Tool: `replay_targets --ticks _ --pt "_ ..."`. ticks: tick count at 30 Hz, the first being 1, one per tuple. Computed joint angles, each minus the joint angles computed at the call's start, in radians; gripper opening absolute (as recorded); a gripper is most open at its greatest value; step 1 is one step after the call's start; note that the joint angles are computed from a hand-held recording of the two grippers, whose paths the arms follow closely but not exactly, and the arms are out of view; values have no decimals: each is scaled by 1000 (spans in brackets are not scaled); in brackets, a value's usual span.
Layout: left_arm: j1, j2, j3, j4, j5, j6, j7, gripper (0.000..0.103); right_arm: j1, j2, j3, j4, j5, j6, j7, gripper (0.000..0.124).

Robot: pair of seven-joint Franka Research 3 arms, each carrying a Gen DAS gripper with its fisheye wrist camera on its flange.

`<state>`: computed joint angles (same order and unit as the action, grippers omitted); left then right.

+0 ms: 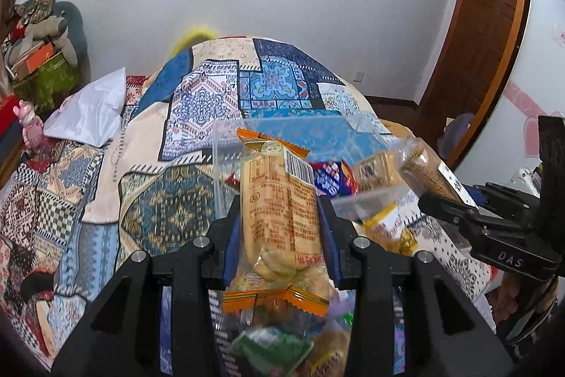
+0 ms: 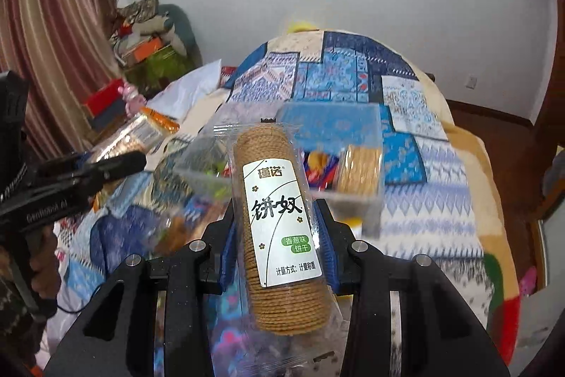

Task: Organize snacks
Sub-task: 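Lower the bread bag into the clear box with the left tool while the right drops the biscuit roll in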

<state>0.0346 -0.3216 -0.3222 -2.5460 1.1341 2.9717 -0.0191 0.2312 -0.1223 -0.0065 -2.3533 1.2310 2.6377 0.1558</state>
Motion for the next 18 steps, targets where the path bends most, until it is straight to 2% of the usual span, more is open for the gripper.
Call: replay_targets --ticks 5,11,18 --pt "25 97 19 79 70 15 -29 39 7 81 21 88 15 29 17 36" --pt "-9 212 89 169 132 14 -49 39 8 195 61 202 -13 74 75 36" --pt "-62 339 162 262 78 16 35 39 -2 305 103 301 -101 109 180 36"
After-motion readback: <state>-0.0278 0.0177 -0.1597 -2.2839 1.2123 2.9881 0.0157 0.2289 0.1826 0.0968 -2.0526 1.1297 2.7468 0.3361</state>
